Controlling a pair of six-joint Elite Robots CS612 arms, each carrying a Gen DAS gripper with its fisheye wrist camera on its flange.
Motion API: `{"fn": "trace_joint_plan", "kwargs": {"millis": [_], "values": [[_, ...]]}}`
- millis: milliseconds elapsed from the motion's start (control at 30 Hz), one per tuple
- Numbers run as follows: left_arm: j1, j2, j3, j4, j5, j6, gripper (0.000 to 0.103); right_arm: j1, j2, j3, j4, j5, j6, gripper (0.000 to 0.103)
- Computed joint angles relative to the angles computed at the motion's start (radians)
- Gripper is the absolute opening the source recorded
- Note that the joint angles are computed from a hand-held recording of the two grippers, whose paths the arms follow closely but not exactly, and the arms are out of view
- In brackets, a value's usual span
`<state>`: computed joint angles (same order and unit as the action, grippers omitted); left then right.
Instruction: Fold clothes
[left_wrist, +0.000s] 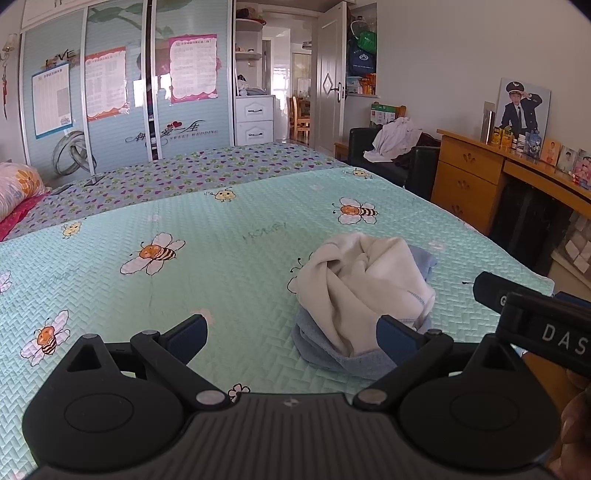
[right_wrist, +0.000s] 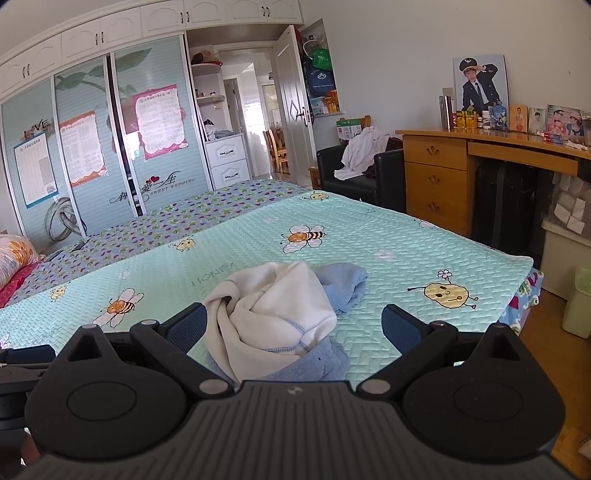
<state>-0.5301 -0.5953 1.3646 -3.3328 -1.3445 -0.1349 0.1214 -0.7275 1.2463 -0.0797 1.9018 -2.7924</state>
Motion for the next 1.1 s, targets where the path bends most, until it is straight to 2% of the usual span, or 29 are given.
{"fn": "trace_joint_plan", "kwargs": {"millis": [167, 400, 767, 967, 1100], "values": [[0.0, 0.007, -0.016, 0.044, 0.001, 0.009, 0.101, -0.004, 0.017, -0.023, 0.039, -0.009, 0.021, 0.1], [0.009, 0.038, -0.079, 0.183, -0.032, -0.016, 0.101, -0.008, 0.072, -0.104, 0.138, -0.006, 0.027, 0.1], [0.02, 0.113, -0.209, 0.372, -0.054, -0.025, 0.101, -0.026, 0.194, -0.283, 0.323, -0.043, 0.063, 0.1], [0.026, 0.17, -0.334, 0.468, -0.055, -0.013, 0.101, -0.039, 0.269, -0.421, 0.421, -0.052, 0.07, 0.1], [0.026, 0.232, -0.459, 0.558, -0.049, 0.003, 0.101, -0.052, 0.33, -0.543, 0.499, -0.06, 0.077, 0.1]]}}
